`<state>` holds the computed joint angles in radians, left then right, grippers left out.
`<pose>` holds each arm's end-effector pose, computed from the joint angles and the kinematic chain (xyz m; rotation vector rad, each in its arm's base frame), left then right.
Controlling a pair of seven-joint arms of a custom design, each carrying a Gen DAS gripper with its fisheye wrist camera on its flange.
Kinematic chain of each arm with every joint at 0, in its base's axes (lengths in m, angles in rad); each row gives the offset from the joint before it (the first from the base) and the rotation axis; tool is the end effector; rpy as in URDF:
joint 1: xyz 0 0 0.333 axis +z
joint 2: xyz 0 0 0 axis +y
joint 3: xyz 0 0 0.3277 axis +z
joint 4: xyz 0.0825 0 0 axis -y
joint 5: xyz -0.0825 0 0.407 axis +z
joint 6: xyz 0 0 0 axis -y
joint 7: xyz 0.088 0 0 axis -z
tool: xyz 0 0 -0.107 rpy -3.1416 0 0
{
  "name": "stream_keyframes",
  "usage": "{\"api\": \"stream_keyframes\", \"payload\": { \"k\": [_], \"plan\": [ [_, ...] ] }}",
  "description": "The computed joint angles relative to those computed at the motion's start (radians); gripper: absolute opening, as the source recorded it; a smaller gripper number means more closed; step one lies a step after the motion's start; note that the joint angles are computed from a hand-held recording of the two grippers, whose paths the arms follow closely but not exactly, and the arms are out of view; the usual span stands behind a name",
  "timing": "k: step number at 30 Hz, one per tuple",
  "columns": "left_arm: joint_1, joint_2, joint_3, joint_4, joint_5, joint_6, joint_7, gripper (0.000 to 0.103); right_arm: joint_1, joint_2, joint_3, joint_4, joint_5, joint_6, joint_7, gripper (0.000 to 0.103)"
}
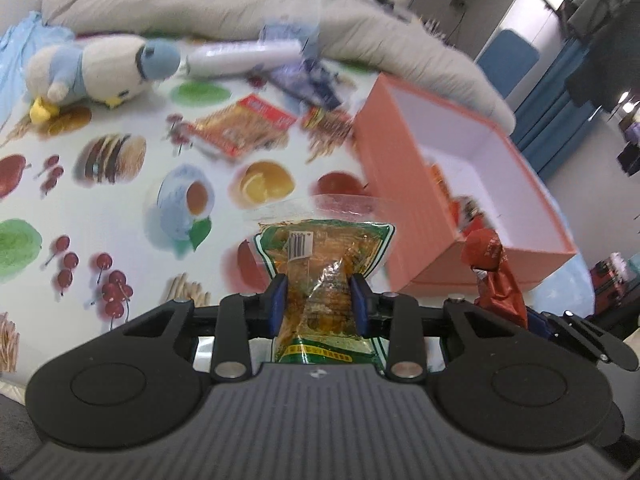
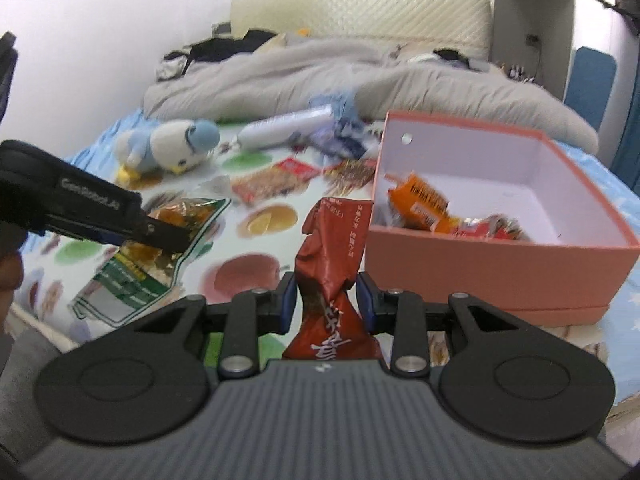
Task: Organize snacks
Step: 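Lift the jerky packet with the left tool while the right tool lifts the red foil candy, then carry both snacks over the pink box and open both tools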
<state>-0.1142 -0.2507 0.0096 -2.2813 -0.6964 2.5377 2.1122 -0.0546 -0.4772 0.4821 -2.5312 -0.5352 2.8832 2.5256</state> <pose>0.5256 -0.0474 0.5110 -1.8342 2.1634 -1.0448 0.4071 0.2343 0.4992 -1.6743 1.7029 -0.7735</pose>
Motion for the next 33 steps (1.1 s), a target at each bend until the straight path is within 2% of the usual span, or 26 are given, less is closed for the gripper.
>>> {"api": "stream_keyframes", "payload": {
  "k": [6, 10, 15, 20, 26, 33],
  "plan": [
    [-0.030, -0.085, 0.014, -0.027, -0.029, -0.016, 0.031, 0.038, -0.014, -0.067, 0.013, -0.010, 0.004, -0.001, 0.008, 0.035],
    [-0.066, -0.112, 0.021, -0.041, -0.045, -0.027, 0.044, 0.038, -0.004, -0.126, 0.002, -0.034, 0.043, -0.034, -0.005, 0.035],
    [-0.103, -0.102, 0.020, -0.036, -0.078, -0.047, 0.066, 0.038, 0.003, -0.191, -0.015, -0.069, 0.084, -0.083, -0.035, 0.035],
    [-0.128, -0.051, 0.000, 0.010, -0.131, -0.039, 0.098, 0.038, -0.030, -0.209, -0.020, -0.086, 0.107, -0.082, -0.037, 0.035],
    [-0.125, 0.055, -0.045, 0.117, -0.192, -0.023, 0.147, 0.038, -0.121, -0.179, -0.007, -0.072, 0.088, -0.029, -0.042, 0.035],
    [-0.083, 0.215, -0.125, 0.294, -0.200, 0.003, 0.141, 0.038, -0.297, -0.116, 0.046, -0.024, 0.036, 0.072, -0.026, 0.035]
  ]
}}
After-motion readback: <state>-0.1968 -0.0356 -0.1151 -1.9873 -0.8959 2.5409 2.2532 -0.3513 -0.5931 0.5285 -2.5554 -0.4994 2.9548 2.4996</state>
